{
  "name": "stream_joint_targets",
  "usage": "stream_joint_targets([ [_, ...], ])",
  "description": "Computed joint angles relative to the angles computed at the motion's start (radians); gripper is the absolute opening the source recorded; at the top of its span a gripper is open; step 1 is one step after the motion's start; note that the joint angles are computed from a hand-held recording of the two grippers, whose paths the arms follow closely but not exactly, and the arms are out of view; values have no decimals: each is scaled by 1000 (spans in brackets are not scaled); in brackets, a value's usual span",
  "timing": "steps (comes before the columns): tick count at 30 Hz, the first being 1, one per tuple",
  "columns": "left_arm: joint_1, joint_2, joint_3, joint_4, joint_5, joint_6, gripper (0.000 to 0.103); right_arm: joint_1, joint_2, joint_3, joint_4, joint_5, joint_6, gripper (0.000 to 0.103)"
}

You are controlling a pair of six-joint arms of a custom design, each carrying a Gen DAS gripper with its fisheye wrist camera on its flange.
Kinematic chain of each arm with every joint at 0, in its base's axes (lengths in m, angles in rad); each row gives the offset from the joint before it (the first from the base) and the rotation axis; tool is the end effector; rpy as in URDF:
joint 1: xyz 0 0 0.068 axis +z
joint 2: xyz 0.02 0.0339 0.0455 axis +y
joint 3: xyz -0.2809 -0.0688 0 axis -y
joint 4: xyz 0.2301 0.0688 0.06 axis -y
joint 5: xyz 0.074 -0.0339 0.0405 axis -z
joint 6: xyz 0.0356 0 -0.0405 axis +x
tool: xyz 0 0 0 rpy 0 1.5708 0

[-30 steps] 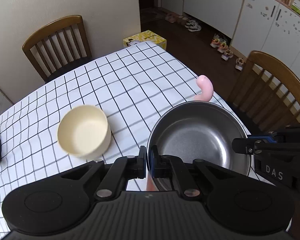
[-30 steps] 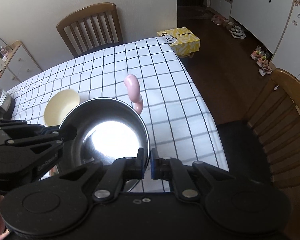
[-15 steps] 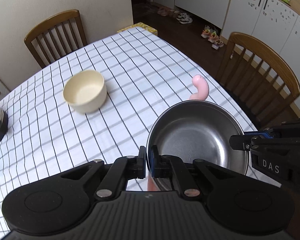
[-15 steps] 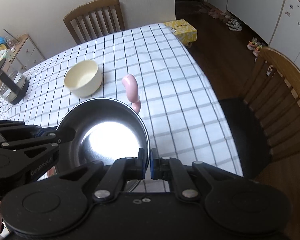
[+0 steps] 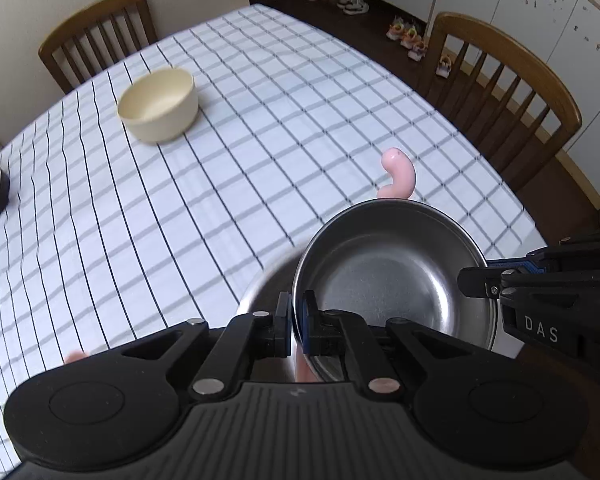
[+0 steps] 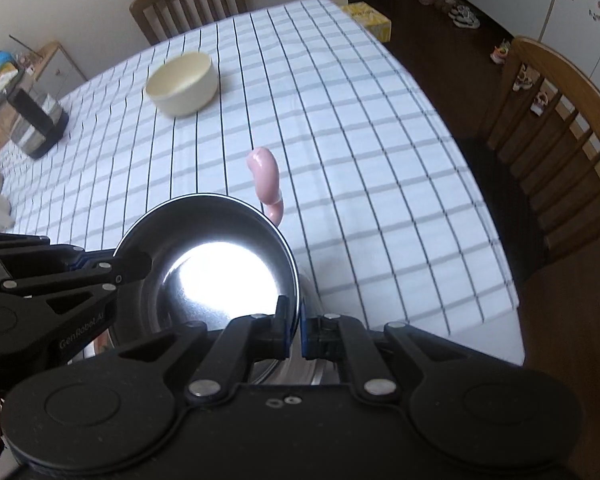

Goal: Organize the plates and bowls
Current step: 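Carry the pink pot with both grippers over the steel bowl, then lower the pink pot into the steel bowl and open both grippers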

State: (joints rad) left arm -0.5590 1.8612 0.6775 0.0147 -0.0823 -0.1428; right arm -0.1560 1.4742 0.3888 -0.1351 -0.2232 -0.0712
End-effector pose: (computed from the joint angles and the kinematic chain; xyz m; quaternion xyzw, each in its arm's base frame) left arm 0.2437 -0.1490 0.0915 0.1942 0.9596 -0.0307 0.2011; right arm 0.1896 -0.0218 0.1154 0.0221 0.9785 0.0893 0.1845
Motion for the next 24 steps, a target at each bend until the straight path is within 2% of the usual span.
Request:
stream_joint_targets([
  [5,0,38,-60,77,18,-8,3,32,29,-66,62,26,24,6],
  [12,22,114,-71,132,39,-5,3,80,85,-112,147,59,52,6],
  [24,74,169,-71,178,69,18,4,116,103,-97,153,59,70,8],
])
